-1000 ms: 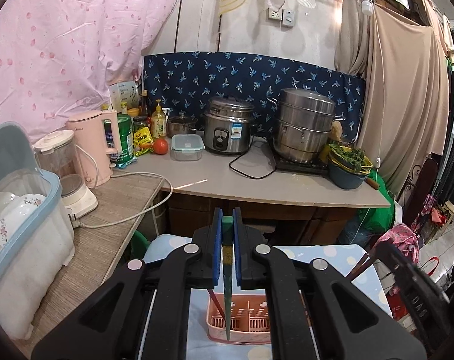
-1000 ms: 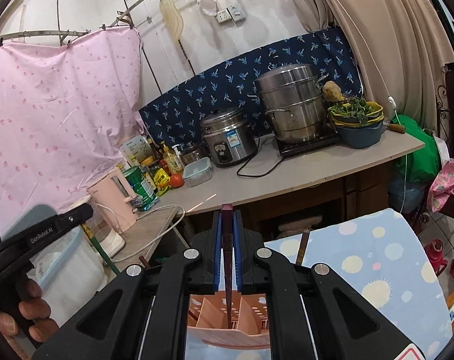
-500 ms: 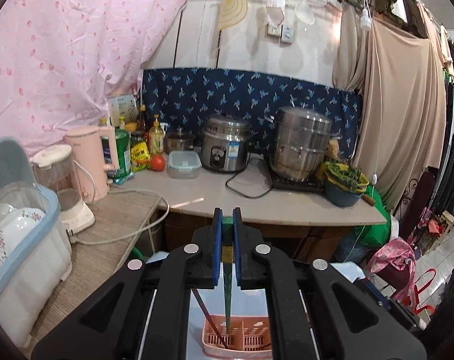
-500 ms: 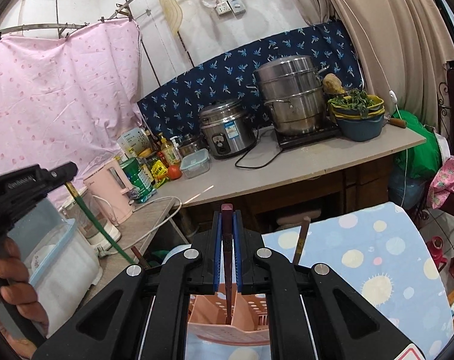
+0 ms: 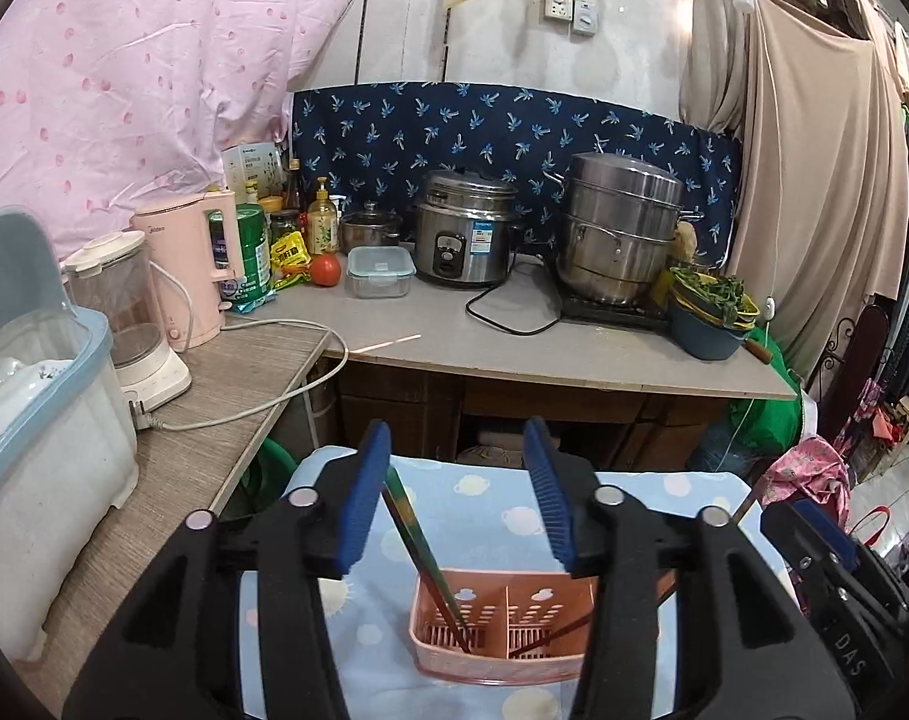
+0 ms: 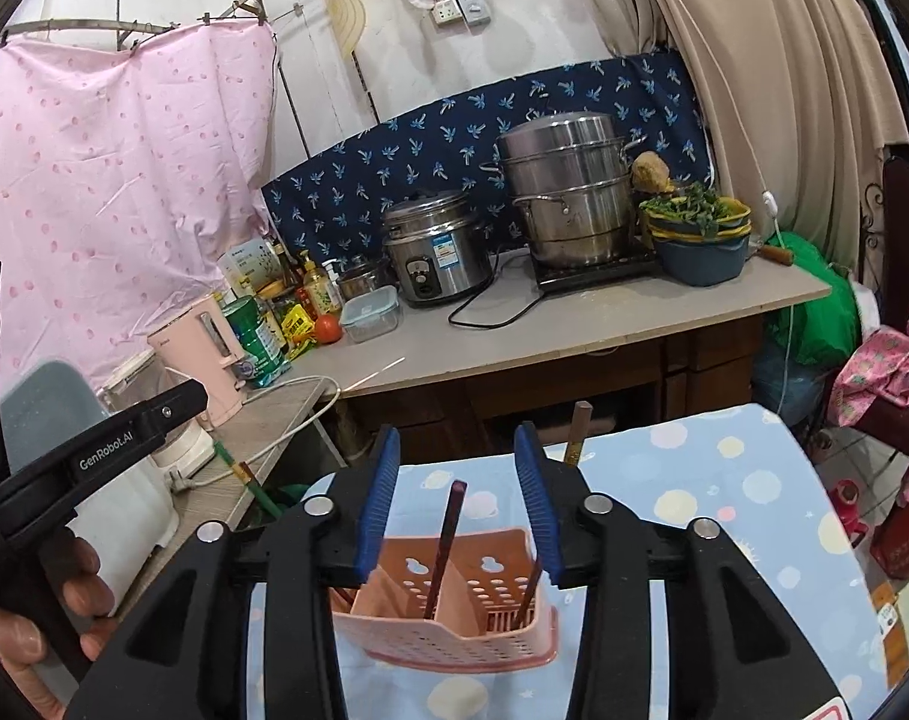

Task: Organize utensils
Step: 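Open both grippers to drop the chopsticks into the caddy, then move both open grippers back toward the remaining chopsticks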

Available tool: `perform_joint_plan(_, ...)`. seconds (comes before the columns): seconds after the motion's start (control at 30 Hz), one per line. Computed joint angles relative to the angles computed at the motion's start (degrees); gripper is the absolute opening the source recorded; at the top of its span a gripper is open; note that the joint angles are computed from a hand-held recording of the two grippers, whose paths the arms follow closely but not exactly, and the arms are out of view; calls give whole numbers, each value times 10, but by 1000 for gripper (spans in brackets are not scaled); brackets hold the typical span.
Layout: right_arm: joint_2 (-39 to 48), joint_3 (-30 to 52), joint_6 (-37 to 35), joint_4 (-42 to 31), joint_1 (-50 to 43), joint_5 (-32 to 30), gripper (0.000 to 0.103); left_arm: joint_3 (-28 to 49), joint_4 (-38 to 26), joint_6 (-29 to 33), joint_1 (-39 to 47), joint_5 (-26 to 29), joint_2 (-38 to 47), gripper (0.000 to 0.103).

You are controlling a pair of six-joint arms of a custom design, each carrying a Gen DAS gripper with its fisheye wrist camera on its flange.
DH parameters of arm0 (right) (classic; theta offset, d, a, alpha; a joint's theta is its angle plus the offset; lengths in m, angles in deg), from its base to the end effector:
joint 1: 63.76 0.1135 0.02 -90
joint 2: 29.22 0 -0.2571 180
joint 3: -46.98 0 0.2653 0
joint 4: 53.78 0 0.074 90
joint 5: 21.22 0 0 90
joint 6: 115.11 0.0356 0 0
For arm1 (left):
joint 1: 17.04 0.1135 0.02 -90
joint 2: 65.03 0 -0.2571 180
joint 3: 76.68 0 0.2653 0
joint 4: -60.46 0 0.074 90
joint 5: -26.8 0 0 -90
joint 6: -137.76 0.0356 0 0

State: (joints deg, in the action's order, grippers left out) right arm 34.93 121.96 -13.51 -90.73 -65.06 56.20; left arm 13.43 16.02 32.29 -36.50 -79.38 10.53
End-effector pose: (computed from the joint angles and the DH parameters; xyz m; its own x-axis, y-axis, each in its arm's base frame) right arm 0.2662 0.0017 0.3468 -0.4660 0.2069 -0.8603 -0.0813 0.9582 0.2745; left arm 0.2923 -0.0927 0.3752 -0.4774 -0.1030 -0.8726 -0.0365 0.9946 -0.0974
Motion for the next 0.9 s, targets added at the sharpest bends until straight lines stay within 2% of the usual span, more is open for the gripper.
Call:
perform_joint_plan(0.17,-33,2,-10,-41,18,38,48,-21,-20,-2,-10,-11,-31,53)
perform_joint_plan(0.3,-61,3,-17,-79,29,58,49,-47,-35,-2,-25,-26,-70,59)
perform_joint_plan(0.4,-81,5,-18,-114,35,61,49,-68,-57,-4,-44,-44,-103,59)
perform_joint_plan(0.6,-139,-6,-25,-173,81,117,49,-98,-108,-24,-83,-74,-159,59)
perform_joint_plan(0.9,-241,-48,-11,-261,130,144,49,-149,-196,-85,-168,-147,-239,60)
